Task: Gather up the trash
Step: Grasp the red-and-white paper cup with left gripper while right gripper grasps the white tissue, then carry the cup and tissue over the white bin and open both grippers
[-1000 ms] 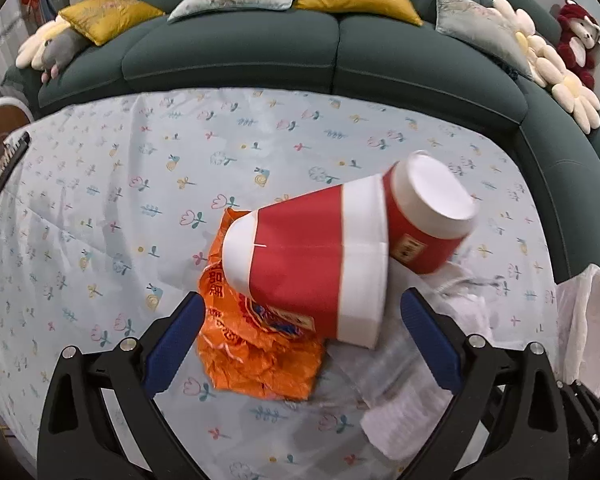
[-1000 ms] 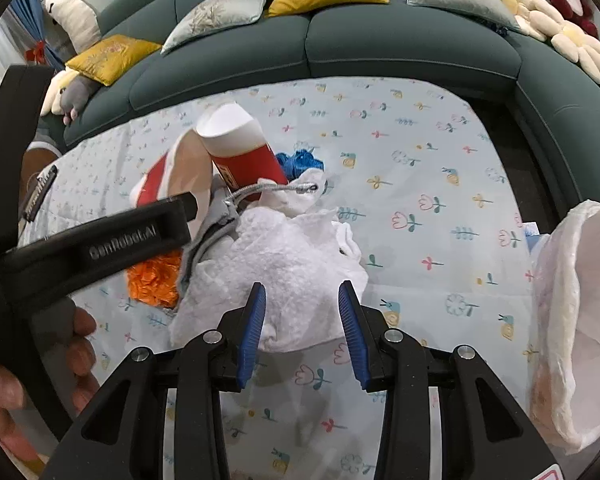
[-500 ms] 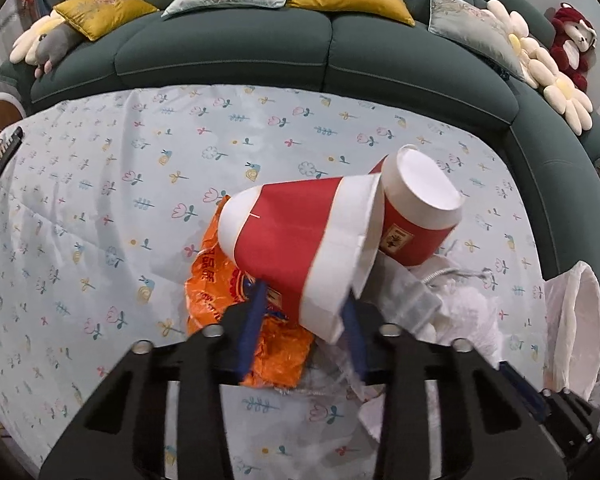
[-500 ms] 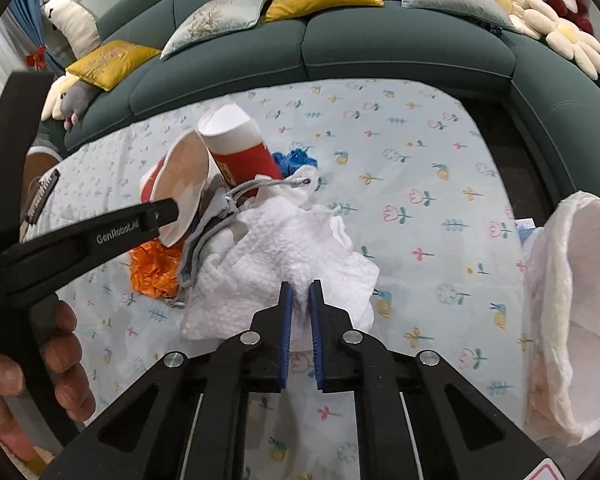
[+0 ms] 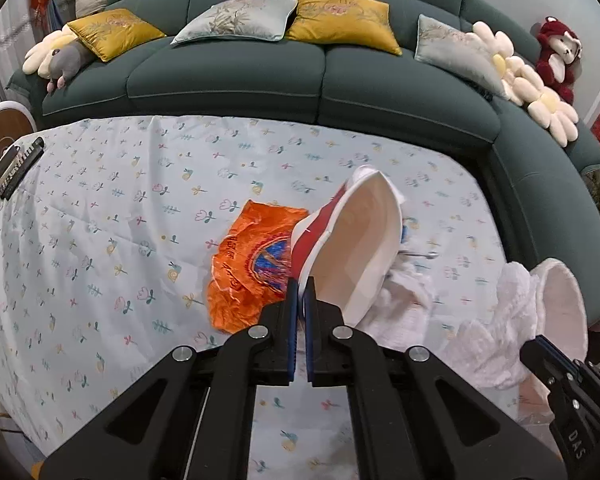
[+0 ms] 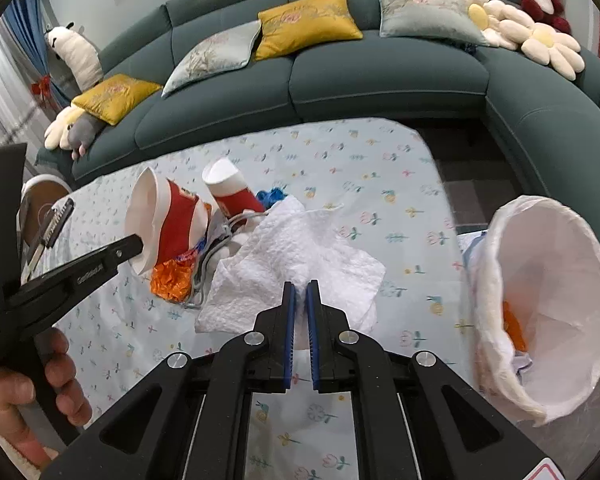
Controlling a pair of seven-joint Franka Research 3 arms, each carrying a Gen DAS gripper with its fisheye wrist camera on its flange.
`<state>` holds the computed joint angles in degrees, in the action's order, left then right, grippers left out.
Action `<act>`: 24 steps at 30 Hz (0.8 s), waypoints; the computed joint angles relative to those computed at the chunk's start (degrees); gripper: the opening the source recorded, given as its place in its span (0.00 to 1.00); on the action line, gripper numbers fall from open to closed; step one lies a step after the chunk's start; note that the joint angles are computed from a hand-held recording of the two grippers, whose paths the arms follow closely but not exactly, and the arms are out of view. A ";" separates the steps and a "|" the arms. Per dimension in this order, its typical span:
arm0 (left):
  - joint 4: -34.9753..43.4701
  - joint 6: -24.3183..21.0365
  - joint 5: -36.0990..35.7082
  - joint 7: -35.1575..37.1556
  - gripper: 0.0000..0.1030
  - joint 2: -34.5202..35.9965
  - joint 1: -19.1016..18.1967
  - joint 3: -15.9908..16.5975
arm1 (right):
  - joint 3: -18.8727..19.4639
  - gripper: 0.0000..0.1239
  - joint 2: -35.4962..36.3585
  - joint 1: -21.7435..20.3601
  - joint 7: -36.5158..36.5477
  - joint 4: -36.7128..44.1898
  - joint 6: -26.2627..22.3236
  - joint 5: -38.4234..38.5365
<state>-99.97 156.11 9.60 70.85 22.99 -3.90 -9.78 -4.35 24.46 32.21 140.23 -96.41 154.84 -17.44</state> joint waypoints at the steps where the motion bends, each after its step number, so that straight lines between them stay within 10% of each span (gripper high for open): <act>1: -0.77 0.48 -0.29 -0.12 0.02 -0.85 -0.01 -0.30 | -0.40 0.05 -0.70 0.22 0.47 -0.68 0.33 -0.48; 24: -2.08 2.20 -5.16 2.69 0.02 -6.30 -7.75 -6.03 | 1.76 0.05 -21.68 -8.95 21.73 -21.40 3.39 -24.43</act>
<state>-102.05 158.32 4.44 73.54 16.69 -11.64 -15.82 -2.59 2.78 23.27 161.96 -117.81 158.23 -41.88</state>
